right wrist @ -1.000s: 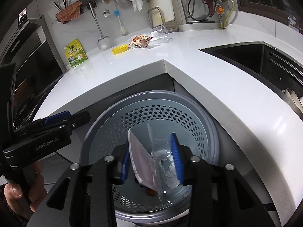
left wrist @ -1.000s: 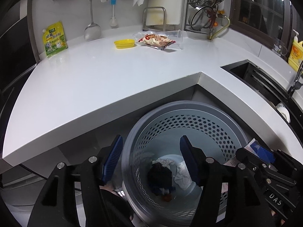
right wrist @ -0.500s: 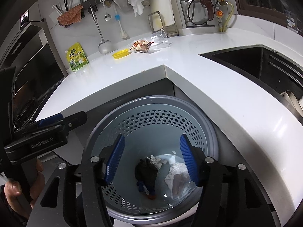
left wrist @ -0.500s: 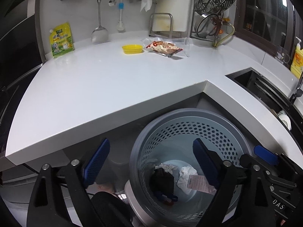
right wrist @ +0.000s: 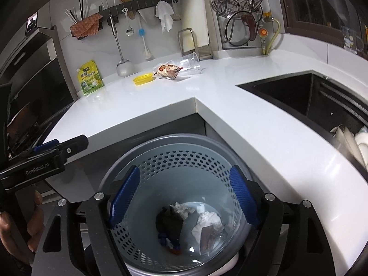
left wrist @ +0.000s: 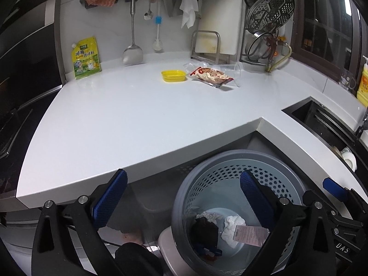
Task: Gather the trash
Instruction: 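Withdraw both open tools from the bin back toward the counter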
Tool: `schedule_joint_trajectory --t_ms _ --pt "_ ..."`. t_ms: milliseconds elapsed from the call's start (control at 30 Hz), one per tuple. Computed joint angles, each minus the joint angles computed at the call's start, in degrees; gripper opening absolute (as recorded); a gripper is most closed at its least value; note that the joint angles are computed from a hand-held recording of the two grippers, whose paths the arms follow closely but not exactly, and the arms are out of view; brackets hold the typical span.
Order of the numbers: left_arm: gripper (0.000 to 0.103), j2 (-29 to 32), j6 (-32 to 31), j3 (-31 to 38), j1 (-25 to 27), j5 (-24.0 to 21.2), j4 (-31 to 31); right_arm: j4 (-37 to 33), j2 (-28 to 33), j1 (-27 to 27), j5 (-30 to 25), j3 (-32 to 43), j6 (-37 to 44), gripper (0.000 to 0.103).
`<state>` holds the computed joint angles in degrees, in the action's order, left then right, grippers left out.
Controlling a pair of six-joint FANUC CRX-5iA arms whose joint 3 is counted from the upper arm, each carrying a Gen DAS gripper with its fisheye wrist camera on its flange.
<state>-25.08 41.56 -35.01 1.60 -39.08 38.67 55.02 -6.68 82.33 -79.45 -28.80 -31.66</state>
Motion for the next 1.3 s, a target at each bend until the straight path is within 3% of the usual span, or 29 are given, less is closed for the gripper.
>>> schedule_joint_trajectory --t_ms 267,500,800,933,1033,1300 --pt "0.097 0.11 -0.69 0.32 -0.60 3.97 0.84 1.44 -0.08 -2.29 0.62 0.70 3.01 0.079" --pt "0.097 3.33 -0.86 3.15 0.25 3.55 3.98 5.21 -0.29 -5.62 2.24 1.33 5.12 0.080" --pt "0.097 9.46 -0.43 9.90 -1.17 5.44 1.65 8.34 0.89 -12.23 5.07 4.88 10.76 0.080" --pt "0.097 12.33 -2.92 11.69 -1.41 5.65 5.40 9.20 1.78 -15.55 8.03 6.33 12.98 0.080" --pt "0.096 15.00 -1.61 14.85 -1.53 4.20 3.91 9.09 2.93 -17.88 9.72 7.95 15.06 0.080" --pt "0.097 21.73 1.36 21.81 -3.23 7.21 0.43 7.19 6.48 -24.03 14.76 12.88 21.56 0.080"
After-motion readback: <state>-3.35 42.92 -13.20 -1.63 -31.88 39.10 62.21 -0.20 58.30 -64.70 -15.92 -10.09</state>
